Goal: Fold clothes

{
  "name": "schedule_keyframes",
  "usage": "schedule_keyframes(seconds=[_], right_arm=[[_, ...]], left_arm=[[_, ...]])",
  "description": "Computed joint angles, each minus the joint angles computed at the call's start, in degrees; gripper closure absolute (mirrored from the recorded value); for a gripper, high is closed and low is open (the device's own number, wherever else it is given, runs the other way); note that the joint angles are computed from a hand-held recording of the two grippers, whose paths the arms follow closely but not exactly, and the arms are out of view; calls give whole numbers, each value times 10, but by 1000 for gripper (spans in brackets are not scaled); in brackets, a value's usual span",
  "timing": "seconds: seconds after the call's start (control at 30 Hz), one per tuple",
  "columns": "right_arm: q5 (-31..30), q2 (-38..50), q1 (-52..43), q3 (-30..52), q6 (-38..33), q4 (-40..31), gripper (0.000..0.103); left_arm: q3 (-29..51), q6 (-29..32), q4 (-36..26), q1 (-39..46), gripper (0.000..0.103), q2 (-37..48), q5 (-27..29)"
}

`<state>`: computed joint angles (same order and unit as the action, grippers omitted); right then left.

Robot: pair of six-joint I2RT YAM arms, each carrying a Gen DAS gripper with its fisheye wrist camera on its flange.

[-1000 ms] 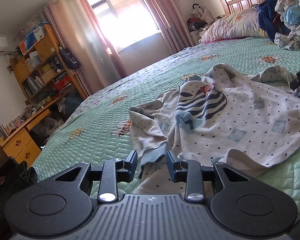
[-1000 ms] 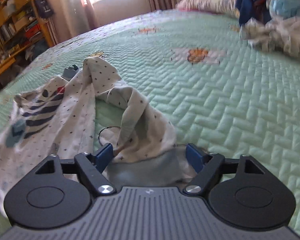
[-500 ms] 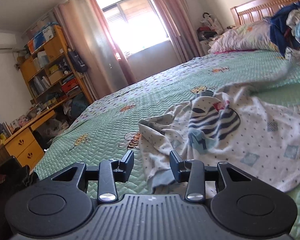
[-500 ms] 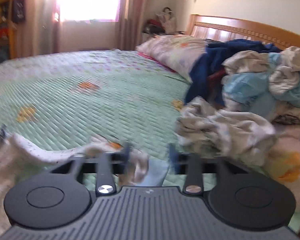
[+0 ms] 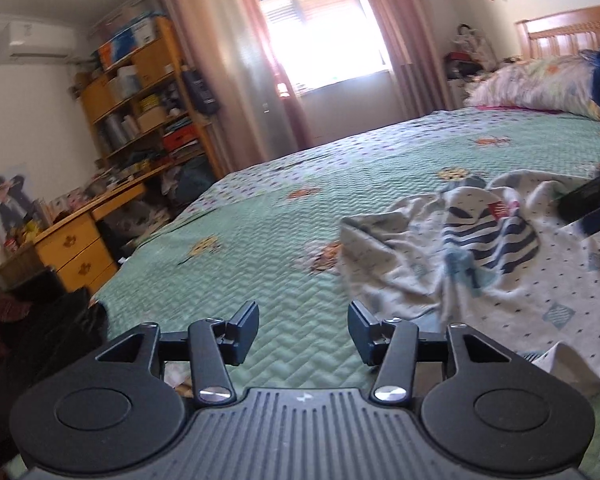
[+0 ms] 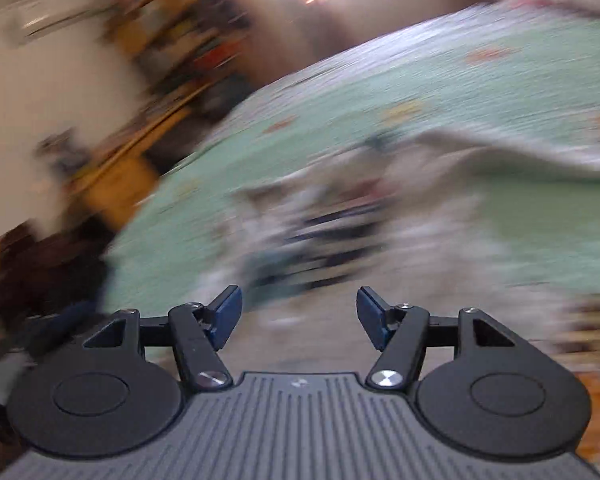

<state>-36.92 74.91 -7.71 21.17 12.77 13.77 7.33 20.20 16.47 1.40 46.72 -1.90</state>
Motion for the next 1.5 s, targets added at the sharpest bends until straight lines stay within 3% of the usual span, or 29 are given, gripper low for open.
schedule_keyframes(seconds=[0.1,0.2,0.33,0.53,0.63,0.8,0.9,0.97,1.1,1.2,1.33,1.43,1.5], right_arm=[[76,104,142,73,78,36,39],[164,196,227,141,130,44,43],[217,248,276,187,159,27,83],[312,221,335,192,174,9,88],[348,234,358,239,186,-19,92],[406,278,393,312,240,-50,92],[426,270,399,294,251,-64,92],[454,237,401,246,248,-60,87],[539,170,439,179,150,1,87],[511,208,421,235,128,-24,79],[472,263,390,288,182,-76,79],[490,248,403,248,212,-29,76],[522,229,415,217,211,6,65]], left_arm=[[-3,2,-38,76,49,-39,55],[2,3,-68,155,47,-59,124],[0,19,-63,235,46,-56,197],[-8,14,-14,315,44,-6,274],[-4,19,-17,351,44,3,303],[9,34,-25,424,41,15,354],[15,36,-14,449,41,40,368],[15,34,-3,456,40,53,371],[14,26,16,449,39,77,365],[8,26,4,444,39,53,369],[3,32,-5,452,34,32,379],[3,31,11,451,34,51,377],[4,31,23,452,34,67,381]])
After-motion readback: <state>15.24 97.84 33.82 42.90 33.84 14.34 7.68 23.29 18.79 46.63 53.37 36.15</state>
